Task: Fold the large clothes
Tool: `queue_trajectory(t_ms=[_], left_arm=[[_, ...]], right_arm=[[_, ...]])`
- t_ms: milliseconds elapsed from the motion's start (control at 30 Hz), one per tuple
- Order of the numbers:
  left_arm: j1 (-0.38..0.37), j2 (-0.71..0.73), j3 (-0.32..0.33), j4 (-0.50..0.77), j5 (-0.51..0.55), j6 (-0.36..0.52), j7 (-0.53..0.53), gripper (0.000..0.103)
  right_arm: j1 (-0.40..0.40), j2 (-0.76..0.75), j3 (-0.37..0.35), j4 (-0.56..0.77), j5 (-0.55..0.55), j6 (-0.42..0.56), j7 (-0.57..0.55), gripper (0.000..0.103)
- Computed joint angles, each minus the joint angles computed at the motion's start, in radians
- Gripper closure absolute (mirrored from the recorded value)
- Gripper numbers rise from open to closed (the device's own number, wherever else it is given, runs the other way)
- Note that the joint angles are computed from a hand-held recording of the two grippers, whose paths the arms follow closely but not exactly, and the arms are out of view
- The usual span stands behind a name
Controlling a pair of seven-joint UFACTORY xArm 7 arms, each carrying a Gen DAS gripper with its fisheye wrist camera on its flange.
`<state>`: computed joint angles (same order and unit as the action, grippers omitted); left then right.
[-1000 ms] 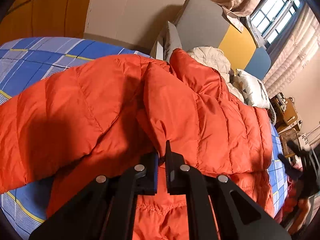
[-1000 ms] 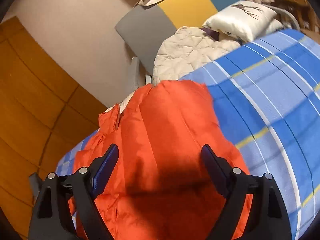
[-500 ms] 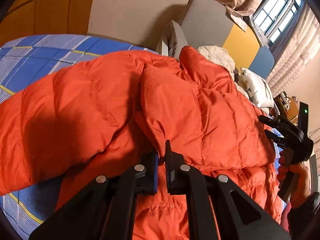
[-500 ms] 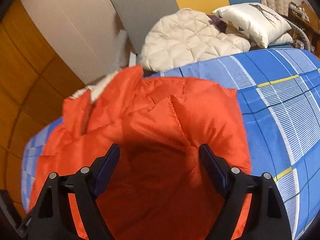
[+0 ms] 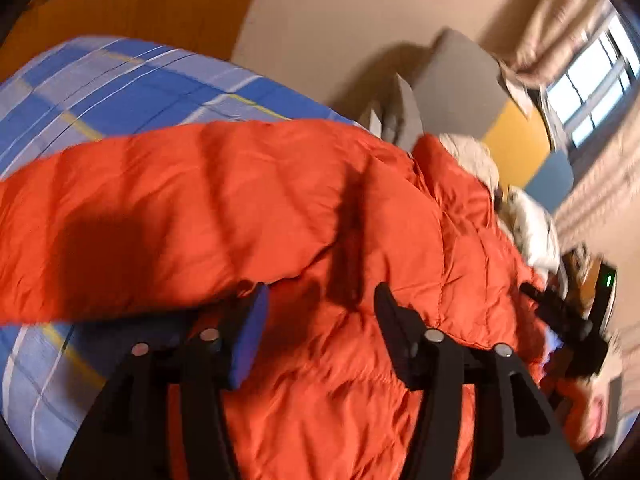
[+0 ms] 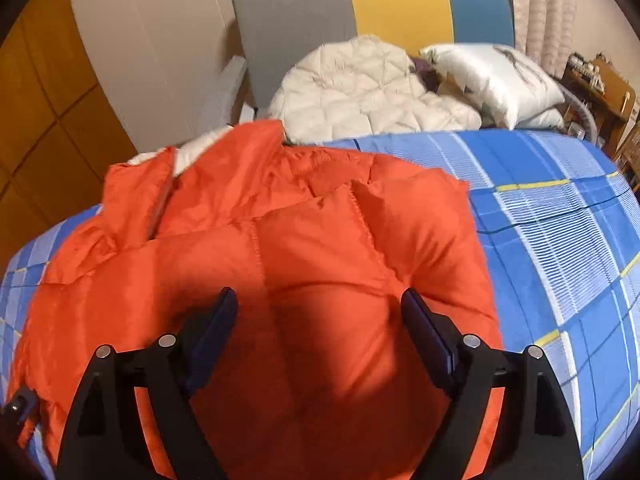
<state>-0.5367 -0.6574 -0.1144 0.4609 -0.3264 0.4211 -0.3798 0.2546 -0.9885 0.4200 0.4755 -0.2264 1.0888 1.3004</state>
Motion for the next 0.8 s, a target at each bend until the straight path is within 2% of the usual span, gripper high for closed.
queue_trajectory(t_ms=[167,367,500,600,800], left_arm=[[0.111,-0.224,-0.021,-0.123,0.035,0.116,-0.143,0.045],[0.256,-0.555,0.046,-0.276,0.094,0.289,-0.24,0.045],[0.389,-0.727,0.114,-0.334,0.137,0.414,-0.251,0.045],[0.512,-0.828,0.2,-0.37,0.156,0.493,-0.227,0.045],[0.725,-0.822,0.382,-0.394,0.122,0.508,-0.131,0.046]], right_arm=[[0.041,0.005,0.079,0.052,0.03,0.0,0.07,0.02],[0.102,0.045,0.172,0.113,0.066,-0.044,0.174,0.016],[0.13,0.092,0.219,0.152,0.07,-0.06,0.232,0.016],[0.149,0.141,0.252,0.19,0.063,-0.051,0.264,0.016],[0.192,0.191,0.289,0.234,0.048,-0.033,0.338,0.016]])
